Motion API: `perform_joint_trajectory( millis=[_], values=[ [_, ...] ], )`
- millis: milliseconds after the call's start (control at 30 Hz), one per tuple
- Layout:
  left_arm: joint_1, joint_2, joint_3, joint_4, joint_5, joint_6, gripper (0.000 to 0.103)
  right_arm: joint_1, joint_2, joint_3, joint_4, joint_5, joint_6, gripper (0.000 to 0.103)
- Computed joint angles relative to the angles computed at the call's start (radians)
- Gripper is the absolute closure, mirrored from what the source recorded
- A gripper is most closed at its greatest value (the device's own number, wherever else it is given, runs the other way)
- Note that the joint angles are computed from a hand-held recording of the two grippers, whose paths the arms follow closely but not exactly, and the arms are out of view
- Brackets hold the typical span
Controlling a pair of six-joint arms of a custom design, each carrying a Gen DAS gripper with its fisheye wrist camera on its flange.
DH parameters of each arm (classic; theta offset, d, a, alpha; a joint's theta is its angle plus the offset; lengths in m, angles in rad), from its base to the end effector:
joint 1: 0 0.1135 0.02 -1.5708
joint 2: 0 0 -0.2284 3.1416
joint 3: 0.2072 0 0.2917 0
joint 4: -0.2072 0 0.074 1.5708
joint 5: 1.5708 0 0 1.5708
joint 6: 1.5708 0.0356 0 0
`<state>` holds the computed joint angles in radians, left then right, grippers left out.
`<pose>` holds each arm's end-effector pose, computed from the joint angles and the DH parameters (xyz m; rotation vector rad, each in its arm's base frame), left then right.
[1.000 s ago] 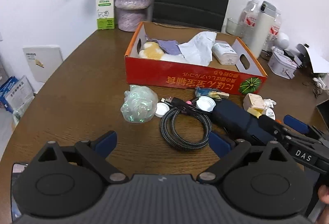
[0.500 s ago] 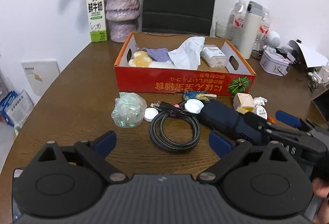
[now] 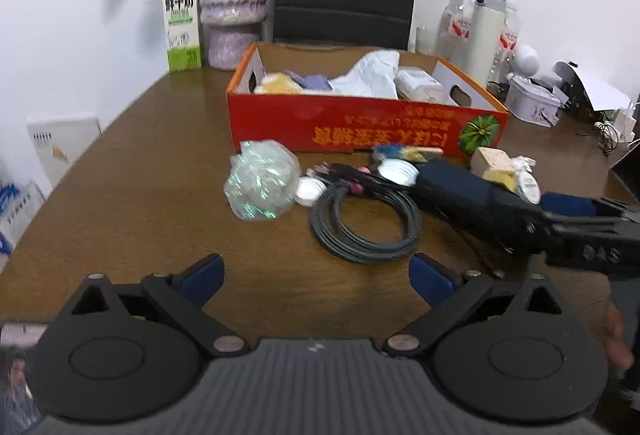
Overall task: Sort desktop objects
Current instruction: 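Move both tools back over the remaining items on the table, then grasp the clear plastic bag with the left gripper while the right grasps the red flower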
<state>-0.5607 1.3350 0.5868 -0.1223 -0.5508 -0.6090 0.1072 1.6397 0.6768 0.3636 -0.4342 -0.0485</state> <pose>0.2504 -0.1352 0.1056 -0.2889 2.2633 0.0772 0.3323 0.0508 0.0814 -0.4139 2.1093 0.5038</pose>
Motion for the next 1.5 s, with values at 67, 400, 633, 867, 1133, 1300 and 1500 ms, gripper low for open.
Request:
perform_joint_trajectory(
  millis=[67, 400, 633, 867, 1133, 1300, 1500],
  values=[
    [0.036, 0.030, 0.004, 0.028, 0.004, 0.001, 0.002, 0.015, 0.003, -0.006, 0.012, -0.004, -0.005, 0.009],
    [0.258, 0.237, 0.165, 0.167, 0.094, 0.093, 0.011, 0.119, 0.106, 0.192, -0.103, 0.134, -0.140, 0.031],
    [0.321, 0.310, 0.160, 0.261, 0.212, 0.066, 0.056, 0.079, 0.203, 0.261, -0.071, 0.200, -0.011, 0.048],
    [0.277, 0.116, 0.052, 0.237, 0.145, 0.041, 0.059, 0.004, 0.262, 0.305, -0.108, 0.106, 0.152, 0.063],
    [0.206, -0.233, -0.078, 0.091, 0.114, 0.030, 0.059, -0.069, 0.322, 0.354, -0.121, -0.039, 0.278, 0.091],
    [0.136, -0.437, -0.146, -0.041, 0.067, 0.009, 0.058, -0.021, 0.213, 0.257, -0.075, 0.083, 0.205, 0.103],
    [0.019, -0.659, -0.249, -0.234, -0.001, -0.058, 0.058, -0.004, -0.116, -0.049, 0.017, 0.065, 0.108, 0.103]
  ],
)
